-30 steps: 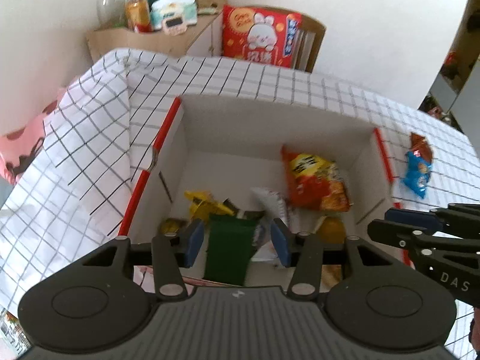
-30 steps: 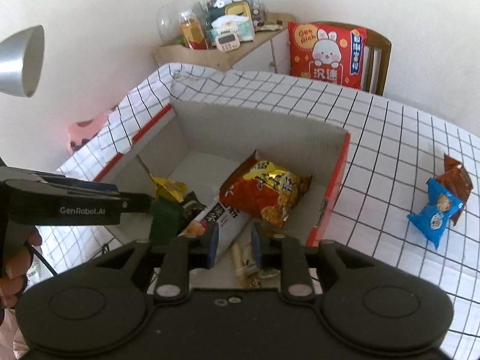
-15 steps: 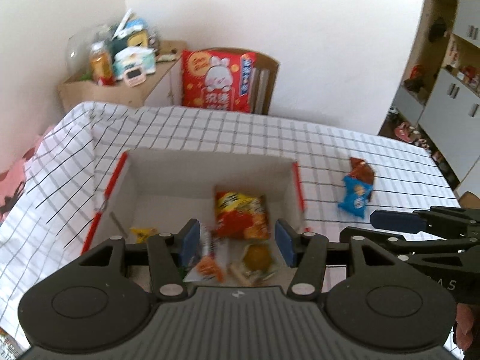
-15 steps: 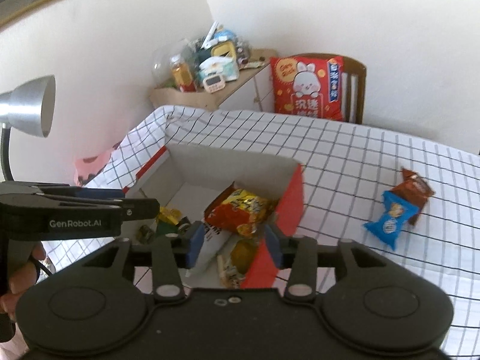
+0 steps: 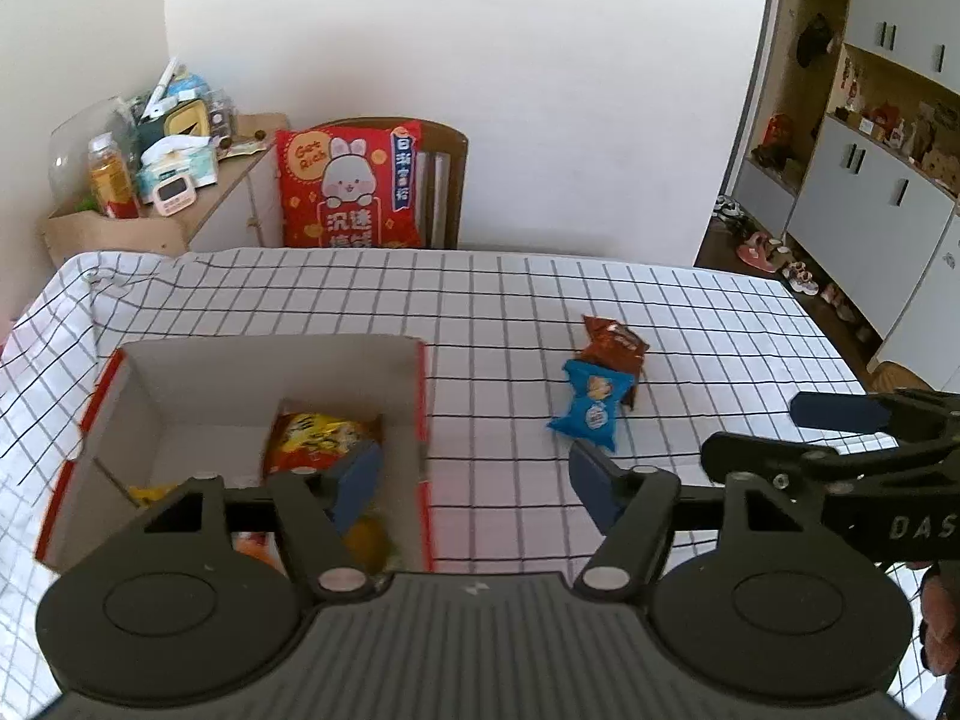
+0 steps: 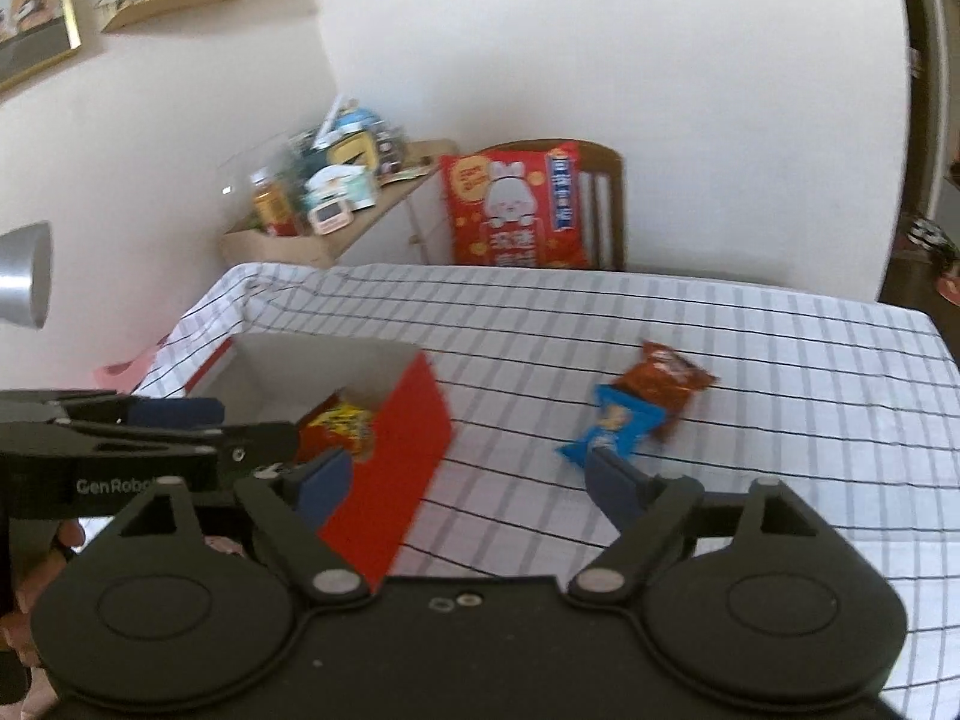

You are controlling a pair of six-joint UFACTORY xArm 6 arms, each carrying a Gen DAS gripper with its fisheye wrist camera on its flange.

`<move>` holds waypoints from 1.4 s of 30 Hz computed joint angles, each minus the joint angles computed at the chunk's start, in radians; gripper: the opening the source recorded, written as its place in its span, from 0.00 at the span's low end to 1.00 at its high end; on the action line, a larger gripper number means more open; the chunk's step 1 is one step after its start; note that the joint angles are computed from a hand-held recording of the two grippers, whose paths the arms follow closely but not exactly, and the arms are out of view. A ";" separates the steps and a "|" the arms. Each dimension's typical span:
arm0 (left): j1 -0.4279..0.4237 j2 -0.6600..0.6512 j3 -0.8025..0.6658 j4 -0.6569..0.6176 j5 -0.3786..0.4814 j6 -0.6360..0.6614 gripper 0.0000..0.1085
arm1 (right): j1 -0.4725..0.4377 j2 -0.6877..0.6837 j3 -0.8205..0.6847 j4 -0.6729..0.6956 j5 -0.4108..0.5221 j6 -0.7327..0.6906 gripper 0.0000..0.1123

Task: Organize snacks
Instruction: 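Move both open tools to the blue packet and Oreo bag, then grasp the blue cookie packet with the left tool while the right grasps the brown Oreo bag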

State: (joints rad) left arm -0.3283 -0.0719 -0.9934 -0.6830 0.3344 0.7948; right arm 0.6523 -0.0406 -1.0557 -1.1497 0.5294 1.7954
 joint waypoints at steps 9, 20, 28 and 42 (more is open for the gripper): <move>-0.114 0.082 -0.026 0.014 -0.084 -0.101 0.69 | -0.078 -0.108 0.142 0.001 0.012 0.048 0.90; -0.179 0.277 -0.189 0.373 -0.078 -0.466 0.69 | -0.253 -0.070 0.148 0.165 -0.085 -0.108 0.91; -0.185 0.431 -0.353 0.525 0.002 -0.607 0.69 | -0.341 0.085 0.042 0.344 -0.153 -0.259 0.91; -0.185 0.687 -0.671 0.554 0.175 -0.606 0.69 | -0.415 0.389 -0.225 0.733 -0.201 -0.607 0.91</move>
State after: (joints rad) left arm -0.5130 0.6152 -1.6648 -0.1293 0.5099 0.1889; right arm 0.2372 0.3484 -1.2804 -0.4167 0.3286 1.1882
